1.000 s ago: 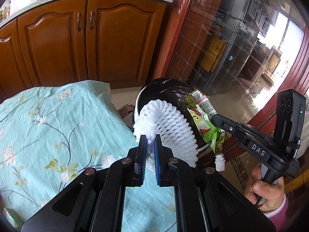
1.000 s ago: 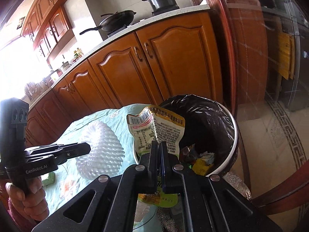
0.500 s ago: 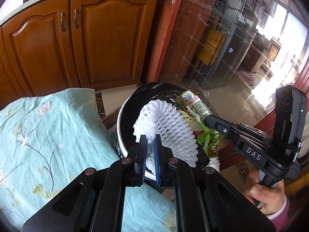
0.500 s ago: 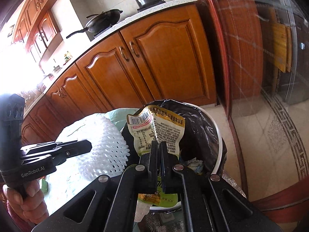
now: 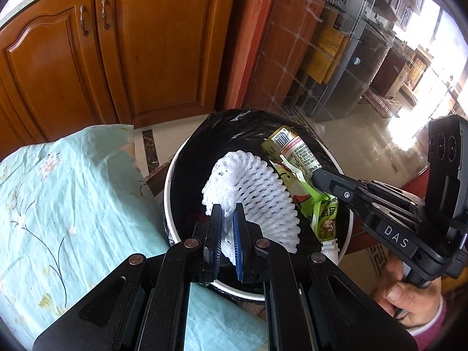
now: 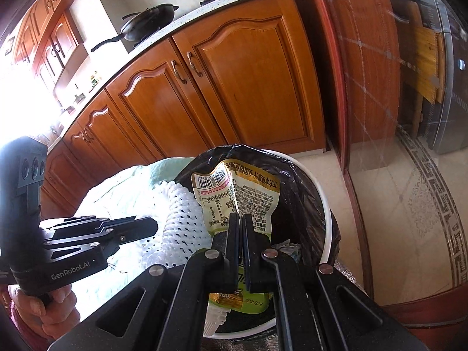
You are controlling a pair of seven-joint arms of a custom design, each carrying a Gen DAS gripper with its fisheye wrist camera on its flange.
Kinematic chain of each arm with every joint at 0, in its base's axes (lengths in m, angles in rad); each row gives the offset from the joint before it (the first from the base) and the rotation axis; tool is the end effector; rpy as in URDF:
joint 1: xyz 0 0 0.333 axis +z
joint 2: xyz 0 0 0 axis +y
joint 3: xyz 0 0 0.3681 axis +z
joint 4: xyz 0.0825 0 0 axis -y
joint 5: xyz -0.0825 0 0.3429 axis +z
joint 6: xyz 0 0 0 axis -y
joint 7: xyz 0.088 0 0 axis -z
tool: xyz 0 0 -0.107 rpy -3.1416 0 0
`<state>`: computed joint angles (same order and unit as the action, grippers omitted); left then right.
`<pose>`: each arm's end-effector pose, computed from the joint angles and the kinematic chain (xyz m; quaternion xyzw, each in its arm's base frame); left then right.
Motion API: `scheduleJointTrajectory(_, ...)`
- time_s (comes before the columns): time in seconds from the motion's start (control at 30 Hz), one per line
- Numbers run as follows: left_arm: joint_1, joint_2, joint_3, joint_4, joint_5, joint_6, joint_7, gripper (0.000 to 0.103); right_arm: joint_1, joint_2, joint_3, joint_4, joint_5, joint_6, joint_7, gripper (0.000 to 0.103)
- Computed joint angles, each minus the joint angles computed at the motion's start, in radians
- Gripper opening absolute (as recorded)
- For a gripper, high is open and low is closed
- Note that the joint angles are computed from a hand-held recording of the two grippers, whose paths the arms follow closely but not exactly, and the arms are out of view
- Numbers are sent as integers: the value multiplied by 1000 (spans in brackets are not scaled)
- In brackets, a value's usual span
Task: Collect trash
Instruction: 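Open both tools to drop the foam net and pouch into the bin, then move both open tools back over the red wrapper and milk carton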
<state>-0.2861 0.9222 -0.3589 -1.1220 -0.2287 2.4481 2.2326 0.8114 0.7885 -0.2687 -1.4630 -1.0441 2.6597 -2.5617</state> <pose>0.7106 -0.3852 0.3674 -0.2858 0.9088 -0.3039 0.0065 0.5997 0.4548 0.3173 -0.4147 0.8051 -0.2460 0.3455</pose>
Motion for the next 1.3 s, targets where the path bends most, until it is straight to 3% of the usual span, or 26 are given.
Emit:
scheduleJointTrajectory(0.2,-17,19,17,33,19,-25,-23,10,-11,9,3,3,16,18,-19,2)
scheduleJointTrajectory(0.33,-22,28,23,50,27,-45,-38,31,-9,14,9,13,58,-25,-51,9)
scheduleJointTrajectory(0.5,11,-8,1,-26,4,-7,-16,32,13,2,-15,-16,38,-12,3,15)
scheduleJointTrajectory(0.67,80,-58,-38,-134,-61,40,24,32,34,-11,-24,-32,-18,-7,74,20)
scheduleJointTrajectory(0.73,119,-94,-61,-212,-100,91,59,39,47,-12,-30,-34,-55,1,121,41)
scheduleJointTrajectory(0.83,179,-142,-96,-318,-163,162,107,41,66,-6,-33,-23,-117,1,194,54)
scheduleJointTrajectory(1.03,294,-219,-152,-476,-283,248,209,41,76,30,10,57,-153,-33,206,56)
scheduleJointTrajectory(1.3,406,-277,-160,-586,-412,272,300,41,93,125,33,240,-82,-39,94,62)
